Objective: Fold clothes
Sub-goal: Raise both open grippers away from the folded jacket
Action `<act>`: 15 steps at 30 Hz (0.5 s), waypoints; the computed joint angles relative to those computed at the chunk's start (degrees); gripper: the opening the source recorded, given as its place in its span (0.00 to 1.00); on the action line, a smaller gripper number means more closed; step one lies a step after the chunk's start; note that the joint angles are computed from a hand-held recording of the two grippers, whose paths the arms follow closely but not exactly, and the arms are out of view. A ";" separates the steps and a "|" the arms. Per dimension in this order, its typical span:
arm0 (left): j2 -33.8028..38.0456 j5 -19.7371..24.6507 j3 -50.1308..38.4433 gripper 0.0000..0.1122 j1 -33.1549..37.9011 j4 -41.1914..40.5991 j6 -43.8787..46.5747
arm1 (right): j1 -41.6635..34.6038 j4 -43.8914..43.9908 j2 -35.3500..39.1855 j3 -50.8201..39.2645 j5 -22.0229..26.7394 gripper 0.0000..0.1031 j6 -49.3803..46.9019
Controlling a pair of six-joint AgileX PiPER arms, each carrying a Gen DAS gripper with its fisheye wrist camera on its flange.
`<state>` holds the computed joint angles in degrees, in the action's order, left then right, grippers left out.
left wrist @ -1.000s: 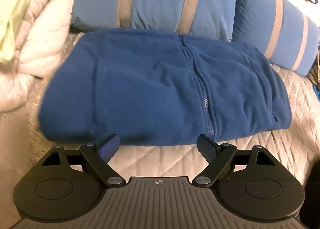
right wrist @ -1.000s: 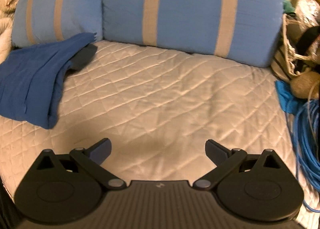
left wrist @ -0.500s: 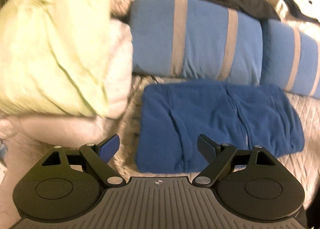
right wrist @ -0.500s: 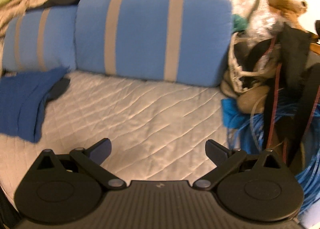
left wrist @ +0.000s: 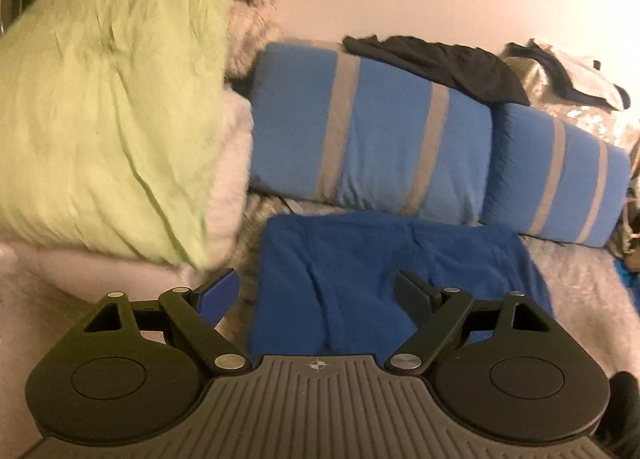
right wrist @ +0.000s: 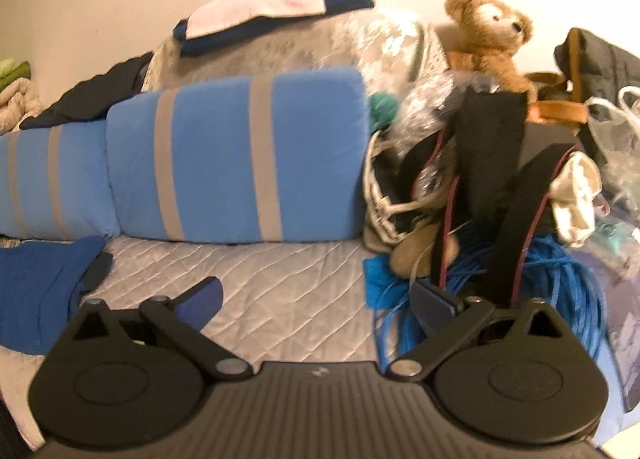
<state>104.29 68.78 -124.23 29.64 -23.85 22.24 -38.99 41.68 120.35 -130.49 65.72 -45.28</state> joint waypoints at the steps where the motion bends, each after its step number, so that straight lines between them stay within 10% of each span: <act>1: -1.18 -1.15 2.92 0.76 -0.18 -0.53 1.15 | -0.82 0.56 -0.02 0.09 -0.10 1.00 -1.22; 15: -5.97 -8.45 31.11 0.76 -0.90 -5.39 14.50 | -4.93 -0.82 -2.29 16.00 2.23 1.00 -19.52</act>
